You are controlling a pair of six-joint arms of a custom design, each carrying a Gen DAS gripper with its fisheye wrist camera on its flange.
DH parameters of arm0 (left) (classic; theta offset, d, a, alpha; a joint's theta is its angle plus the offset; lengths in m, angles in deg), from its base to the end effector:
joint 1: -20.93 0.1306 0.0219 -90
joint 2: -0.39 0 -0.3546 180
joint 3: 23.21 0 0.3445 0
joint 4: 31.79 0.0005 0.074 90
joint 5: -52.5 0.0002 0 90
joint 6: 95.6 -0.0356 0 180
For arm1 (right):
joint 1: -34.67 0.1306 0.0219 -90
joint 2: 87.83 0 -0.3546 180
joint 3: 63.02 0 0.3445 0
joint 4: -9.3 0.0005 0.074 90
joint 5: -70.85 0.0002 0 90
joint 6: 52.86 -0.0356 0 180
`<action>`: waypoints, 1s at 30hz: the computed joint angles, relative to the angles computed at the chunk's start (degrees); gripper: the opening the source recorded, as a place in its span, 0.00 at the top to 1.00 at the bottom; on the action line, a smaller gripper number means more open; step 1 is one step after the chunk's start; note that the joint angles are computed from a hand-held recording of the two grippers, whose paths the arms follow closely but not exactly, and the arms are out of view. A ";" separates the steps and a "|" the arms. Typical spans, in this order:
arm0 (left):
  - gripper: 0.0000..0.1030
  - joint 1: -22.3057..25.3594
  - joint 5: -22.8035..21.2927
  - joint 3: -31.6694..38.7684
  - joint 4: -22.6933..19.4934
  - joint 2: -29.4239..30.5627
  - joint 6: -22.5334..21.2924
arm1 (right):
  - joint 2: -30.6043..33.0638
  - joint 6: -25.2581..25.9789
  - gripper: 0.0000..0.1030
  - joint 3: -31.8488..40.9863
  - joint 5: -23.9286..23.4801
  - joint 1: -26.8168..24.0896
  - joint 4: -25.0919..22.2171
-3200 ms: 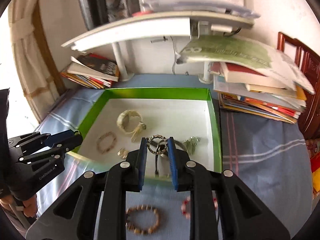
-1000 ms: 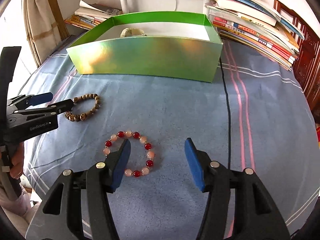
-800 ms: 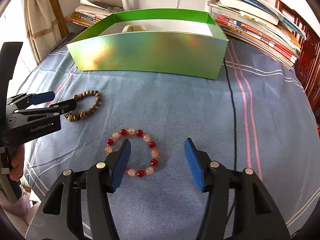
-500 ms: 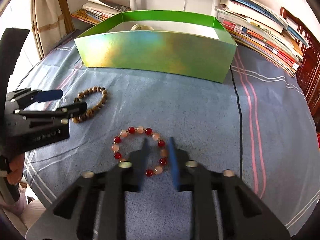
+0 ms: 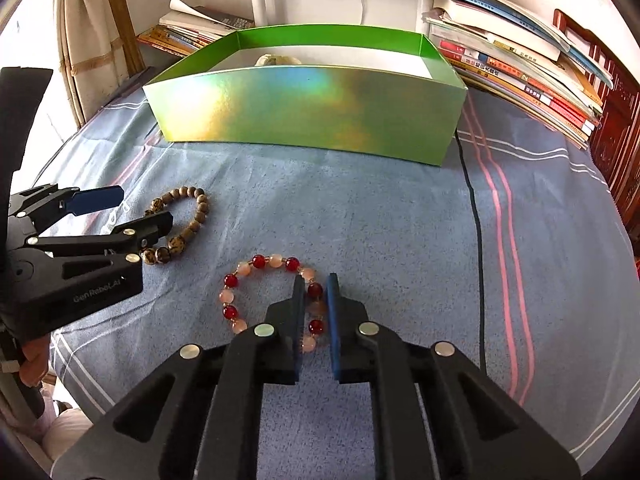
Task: Organize jewelry
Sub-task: 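Grasp and lift the wooden bead bracelet with the left tool while the right tool lifts the red-and-white bracelet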
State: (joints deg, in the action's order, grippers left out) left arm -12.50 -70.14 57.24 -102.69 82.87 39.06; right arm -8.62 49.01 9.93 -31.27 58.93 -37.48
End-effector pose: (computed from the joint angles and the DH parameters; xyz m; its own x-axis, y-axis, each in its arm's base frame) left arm 0.3025 -0.1773 0.3705 -0.8007 -0.1807 -0.5712 -0.3248 0.9321 0.1604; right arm 0.3283 0.1556 0.3543 -0.6066 -0.4940 -0.6229 -0.6556 0.7540 0.0405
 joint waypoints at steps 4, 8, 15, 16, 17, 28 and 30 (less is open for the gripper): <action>0.35 0.06 -0.11 -0.95 1.27 -0.77 1.04 | 0.39 0.20 0.79 0.74 0.55 0.66 -0.99; 0.32 0.32 0.46 -2.55 2.94 -2.27 0.91 | -0.19 0.42 0.65 0.09 3.29 2.77 -0.09; 0.32 1.18 2.07 -4.13 5.13 -3.77 -0.38 | 0.69 -0.59 0.65 1.09 3.54 2.51 -0.77; 0.32 1.07 1.80 -4.11 5.09 -3.71 -0.51 | 0.73 -0.66 0.64 1.12 3.75 2.59 -0.76; 0.32 1.01 1.57 -4.08 4.97 -3.71 -0.75 | 0.75 -0.84 0.62 1.16 4.09 2.68 -0.77; 0.27 1.45 1.86 -4.32 4.98 -3.84 -0.16 | 0.66 -1.00 0.58 0.92 3.75 2.28 -0.26; 0.27 1.62 2.15 -4.42 5.25 -3.93 -0.27 | 0.66 -0.98 0.58 0.94 3.68 2.23 -0.22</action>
